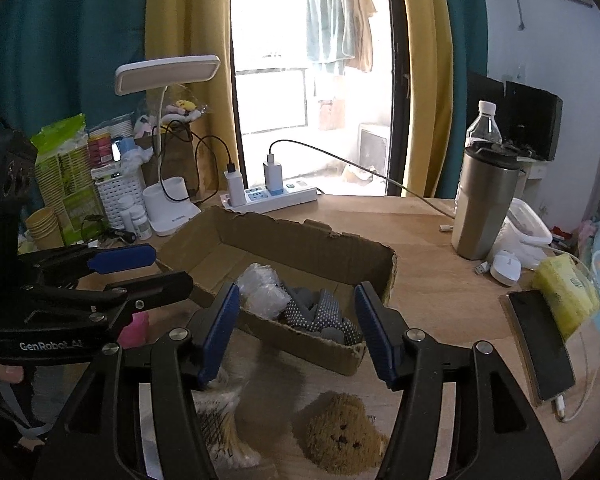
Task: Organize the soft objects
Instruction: 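Grasp the pink plush pouch with the left tool while the right tool grasps the teddy bear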
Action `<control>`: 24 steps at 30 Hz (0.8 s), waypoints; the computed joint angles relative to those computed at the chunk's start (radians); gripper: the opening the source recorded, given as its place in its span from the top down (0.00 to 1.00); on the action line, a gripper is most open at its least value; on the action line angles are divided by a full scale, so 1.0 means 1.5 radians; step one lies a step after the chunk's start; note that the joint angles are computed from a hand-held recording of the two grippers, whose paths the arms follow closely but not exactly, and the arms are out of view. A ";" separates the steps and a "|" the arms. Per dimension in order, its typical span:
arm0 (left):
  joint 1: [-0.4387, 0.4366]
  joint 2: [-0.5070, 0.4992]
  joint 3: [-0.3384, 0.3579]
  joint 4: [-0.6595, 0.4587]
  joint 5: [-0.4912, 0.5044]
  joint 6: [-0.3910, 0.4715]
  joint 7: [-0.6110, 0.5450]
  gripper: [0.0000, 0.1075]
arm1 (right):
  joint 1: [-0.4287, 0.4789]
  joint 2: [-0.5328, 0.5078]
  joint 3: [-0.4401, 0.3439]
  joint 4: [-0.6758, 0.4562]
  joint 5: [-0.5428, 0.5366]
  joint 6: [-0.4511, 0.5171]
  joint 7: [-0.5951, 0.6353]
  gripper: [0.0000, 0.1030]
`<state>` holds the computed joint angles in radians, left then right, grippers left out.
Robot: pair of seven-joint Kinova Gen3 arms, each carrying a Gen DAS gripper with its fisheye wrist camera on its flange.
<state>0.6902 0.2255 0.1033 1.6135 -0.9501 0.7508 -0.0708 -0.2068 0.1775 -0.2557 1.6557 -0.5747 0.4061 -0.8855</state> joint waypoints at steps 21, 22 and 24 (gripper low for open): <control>0.020 -0.029 0.040 0.066 -0.031 0.047 0.099 0.29 | -0.016 -0.055 0.039 0.075 0.015 -0.029 -0.028 0.32; 0.020 -0.030 0.042 0.070 -0.028 0.048 0.102 0.29 | -0.016 -0.054 0.041 0.078 0.018 -0.029 -0.032 0.32; 0.019 -0.029 0.045 0.074 -0.020 0.050 0.107 0.29 | -0.014 -0.053 0.042 0.083 0.019 -0.031 -0.034 0.32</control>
<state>0.7190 0.1826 0.1711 1.7250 -0.9807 0.8253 0.0890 -0.2281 0.0975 -0.1924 1.7799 -0.5457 0.3603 -0.9359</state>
